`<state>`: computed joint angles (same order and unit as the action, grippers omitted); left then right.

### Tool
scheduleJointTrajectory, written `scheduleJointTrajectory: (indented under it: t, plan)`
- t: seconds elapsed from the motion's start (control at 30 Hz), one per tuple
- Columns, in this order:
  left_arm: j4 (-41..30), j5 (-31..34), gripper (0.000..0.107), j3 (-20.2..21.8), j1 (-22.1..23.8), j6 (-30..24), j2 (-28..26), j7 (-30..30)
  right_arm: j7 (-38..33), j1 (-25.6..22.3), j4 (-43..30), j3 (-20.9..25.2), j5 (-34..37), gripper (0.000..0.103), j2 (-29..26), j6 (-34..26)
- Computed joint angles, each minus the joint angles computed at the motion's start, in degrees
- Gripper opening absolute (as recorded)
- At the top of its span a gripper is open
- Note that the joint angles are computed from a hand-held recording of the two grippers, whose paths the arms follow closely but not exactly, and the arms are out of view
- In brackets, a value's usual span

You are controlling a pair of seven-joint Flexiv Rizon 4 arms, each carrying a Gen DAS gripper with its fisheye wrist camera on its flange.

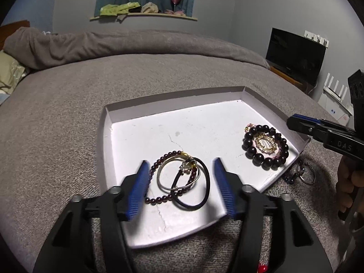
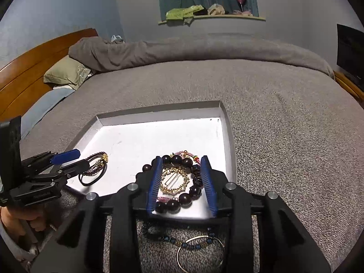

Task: Organize jewelry
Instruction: 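Open both tools to drop the bangle and bead bracelet into the box, then move the left tool to the red bead brooch while the right tool reaches the second silver bangle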

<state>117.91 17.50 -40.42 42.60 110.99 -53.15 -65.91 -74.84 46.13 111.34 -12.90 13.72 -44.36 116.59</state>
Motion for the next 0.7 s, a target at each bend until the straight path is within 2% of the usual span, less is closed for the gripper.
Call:
scheduleJointTrajectory:
  t: [0.1,0.23,0.3,0.7]
  plan:
    - [1.26,1.48,0.076,0.42,0.38,2.98,0.41,-0.65,-0.58,0.1,1.53,0.49,0.56,0.037,0.83,1.75]
    - [2.45,4.15,0.078,-0.49,2.94,4.23,0.05,-1.86,-1.92,-0.36,3.91,2.13,1.99,0.039,1.88,4.79]
    - [3.39,5.15,0.079,-0.79,3.99,4.95,0.15,-2.86,-2.75,-0.52,5.14,2.99,3.11,0.043,2.35,6.44]
    - [7.46,12.02,0.079,0.62,7.68,10.25,0.56,-8.02,-6.13,-2.16,9.77,7.84,7.52,0.044,2.83,11.24]
